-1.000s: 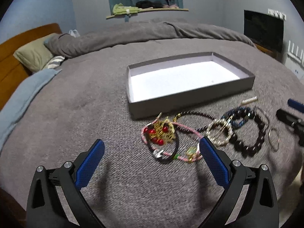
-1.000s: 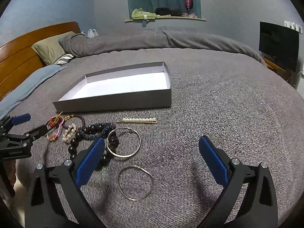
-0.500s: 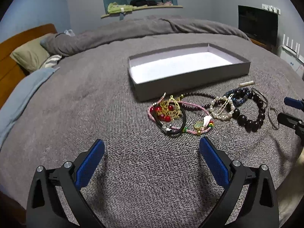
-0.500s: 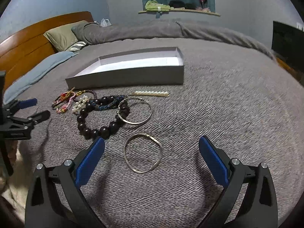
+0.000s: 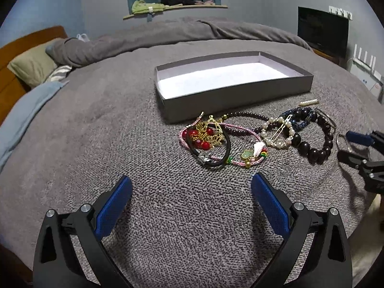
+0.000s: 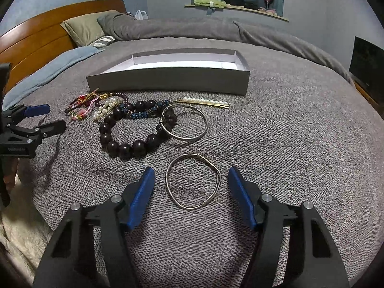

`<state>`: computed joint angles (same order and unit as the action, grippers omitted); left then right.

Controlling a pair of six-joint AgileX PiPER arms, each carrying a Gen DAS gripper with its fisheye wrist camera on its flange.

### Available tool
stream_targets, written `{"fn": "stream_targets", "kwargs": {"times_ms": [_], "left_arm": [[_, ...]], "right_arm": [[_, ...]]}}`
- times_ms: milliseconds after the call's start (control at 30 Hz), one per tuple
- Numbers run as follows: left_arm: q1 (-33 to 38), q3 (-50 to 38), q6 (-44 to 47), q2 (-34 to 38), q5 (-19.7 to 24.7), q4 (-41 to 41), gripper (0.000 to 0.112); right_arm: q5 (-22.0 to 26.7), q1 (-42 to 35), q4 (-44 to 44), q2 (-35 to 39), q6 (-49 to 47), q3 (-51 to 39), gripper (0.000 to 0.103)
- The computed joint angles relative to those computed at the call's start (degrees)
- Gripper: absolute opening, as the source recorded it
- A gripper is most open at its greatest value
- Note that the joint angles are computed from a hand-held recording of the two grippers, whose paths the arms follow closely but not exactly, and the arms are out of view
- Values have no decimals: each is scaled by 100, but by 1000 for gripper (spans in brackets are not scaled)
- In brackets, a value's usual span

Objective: Organize jewelry
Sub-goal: 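Move the left tool toward the pink braided bracelet with red beads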

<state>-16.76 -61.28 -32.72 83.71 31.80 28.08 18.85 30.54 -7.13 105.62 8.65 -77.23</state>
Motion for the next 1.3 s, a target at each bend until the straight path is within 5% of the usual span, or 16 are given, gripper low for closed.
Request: {"fn": "stream_targets", "kwargs": {"times_ms": [233, 767, 833, 933, 1167, 1300], "left_arm": [[54, -15, 169, -34, -68, -183, 99], [428, -472, 1251, 149, -185, -1243, 95], [517, -498, 1519, 166, -218, -1624, 86], [609, -624, 1783, 257, -113, -1936, 58], [418, -1008, 1662, 550, -73, -1476, 55], [386, -1383, 1802, 884, 1, -1492, 43]], "right_arm": [[-23, 36, -308, -25, 260, 84, 48], [-224, -83, -28, -137, 92, 205, 48], [-207, -83, -5, -122, 77, 186, 48], [-207, -75, -48, -119, 102, 181, 48], [-177, -35, -200, -99, 249, 153, 48], [-173, -30, -213, -94, 261, 145, 48]]}}
